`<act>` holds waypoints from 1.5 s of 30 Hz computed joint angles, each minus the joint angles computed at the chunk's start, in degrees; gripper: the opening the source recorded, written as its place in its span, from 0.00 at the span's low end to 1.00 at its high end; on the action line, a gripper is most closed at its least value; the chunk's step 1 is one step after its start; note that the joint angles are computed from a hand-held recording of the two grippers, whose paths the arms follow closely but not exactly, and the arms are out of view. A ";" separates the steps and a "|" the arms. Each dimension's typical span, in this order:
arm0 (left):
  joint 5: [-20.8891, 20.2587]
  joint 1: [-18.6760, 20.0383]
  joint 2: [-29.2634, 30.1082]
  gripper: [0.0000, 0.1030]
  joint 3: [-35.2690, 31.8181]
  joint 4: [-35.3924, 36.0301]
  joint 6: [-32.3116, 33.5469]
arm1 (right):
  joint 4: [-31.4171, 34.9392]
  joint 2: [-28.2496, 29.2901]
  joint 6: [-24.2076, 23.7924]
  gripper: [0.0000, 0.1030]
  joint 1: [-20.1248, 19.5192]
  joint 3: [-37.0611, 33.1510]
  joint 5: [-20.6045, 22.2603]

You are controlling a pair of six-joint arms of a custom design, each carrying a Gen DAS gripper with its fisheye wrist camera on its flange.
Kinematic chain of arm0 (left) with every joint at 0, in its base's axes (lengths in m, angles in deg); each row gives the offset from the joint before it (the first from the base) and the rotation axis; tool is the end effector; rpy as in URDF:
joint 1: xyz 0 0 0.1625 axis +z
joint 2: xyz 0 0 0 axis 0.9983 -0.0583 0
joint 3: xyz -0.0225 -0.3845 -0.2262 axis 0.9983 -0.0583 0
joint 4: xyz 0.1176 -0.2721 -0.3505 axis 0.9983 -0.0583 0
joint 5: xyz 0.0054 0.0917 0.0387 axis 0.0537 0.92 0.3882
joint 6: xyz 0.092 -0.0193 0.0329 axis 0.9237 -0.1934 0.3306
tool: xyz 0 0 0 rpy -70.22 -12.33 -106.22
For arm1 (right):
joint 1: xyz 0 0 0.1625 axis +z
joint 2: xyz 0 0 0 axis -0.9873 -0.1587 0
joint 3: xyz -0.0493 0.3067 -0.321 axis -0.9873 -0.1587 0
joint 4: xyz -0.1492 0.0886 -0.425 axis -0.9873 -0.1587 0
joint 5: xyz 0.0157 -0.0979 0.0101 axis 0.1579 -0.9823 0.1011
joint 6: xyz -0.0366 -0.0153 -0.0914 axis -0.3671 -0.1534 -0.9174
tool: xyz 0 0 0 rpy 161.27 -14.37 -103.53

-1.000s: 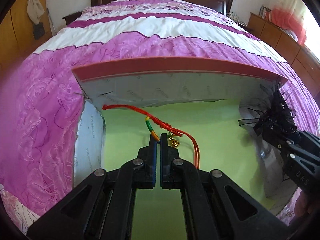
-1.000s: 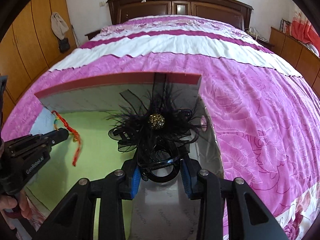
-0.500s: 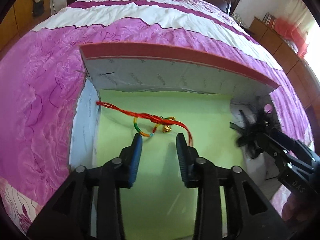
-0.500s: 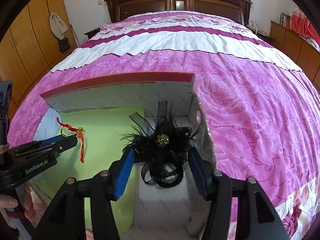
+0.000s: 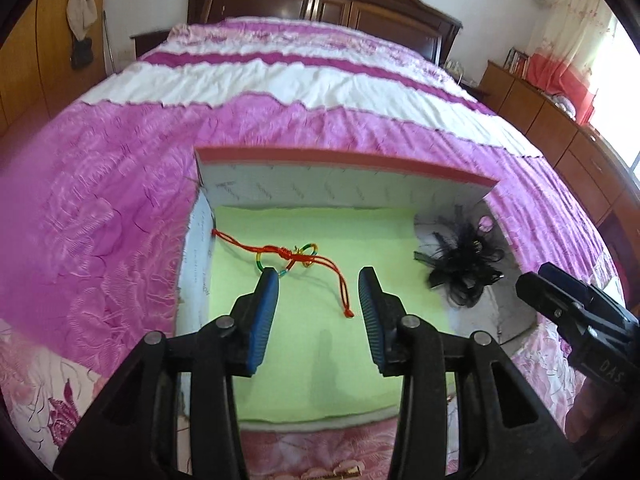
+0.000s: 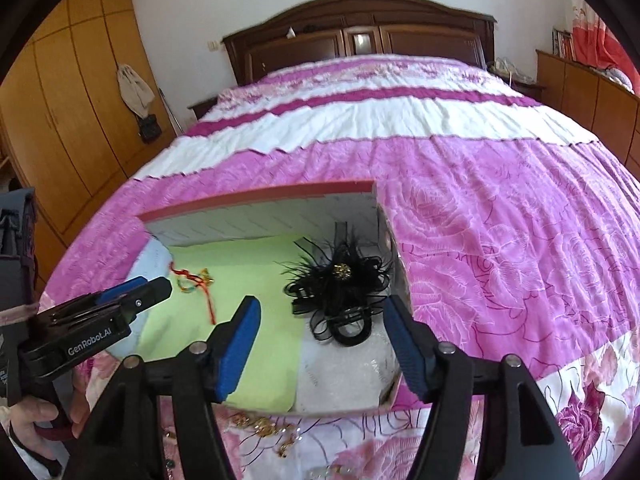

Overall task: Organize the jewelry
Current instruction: 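Open the right tool over the box while the left tool releases the red bracelet inside, then move the right tool to a crystal earring while the left tool approaches the gold flower hair clip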

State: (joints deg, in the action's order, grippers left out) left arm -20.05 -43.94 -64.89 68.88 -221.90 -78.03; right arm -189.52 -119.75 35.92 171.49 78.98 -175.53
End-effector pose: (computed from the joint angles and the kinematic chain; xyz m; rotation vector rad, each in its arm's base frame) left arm -0.3886 -0.6424 0.0099 0.3197 2.4278 -0.9194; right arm 0.1088 -0.6225 0.3445 0.5066 -2.4579 0.8872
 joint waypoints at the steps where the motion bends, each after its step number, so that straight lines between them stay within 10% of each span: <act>1: 0.56 -0.36 -0.13 0.33 0.50 -1.22 0.71 | -1.06 -0.63 -0.56 0.66 -0.06 0.87 0.92; 25: 8.92 -9.03 -3.19 0.38 13.95 -24.98 7.27 | -19.03 -12.58 -2.90 0.76 -2.75 16.85 12.12; 45: 2.42 -6.83 -5.41 0.53 17.29 -2.77 -10.60 | -12.80 -14.01 -3.07 0.77 -5.60 20.57 5.40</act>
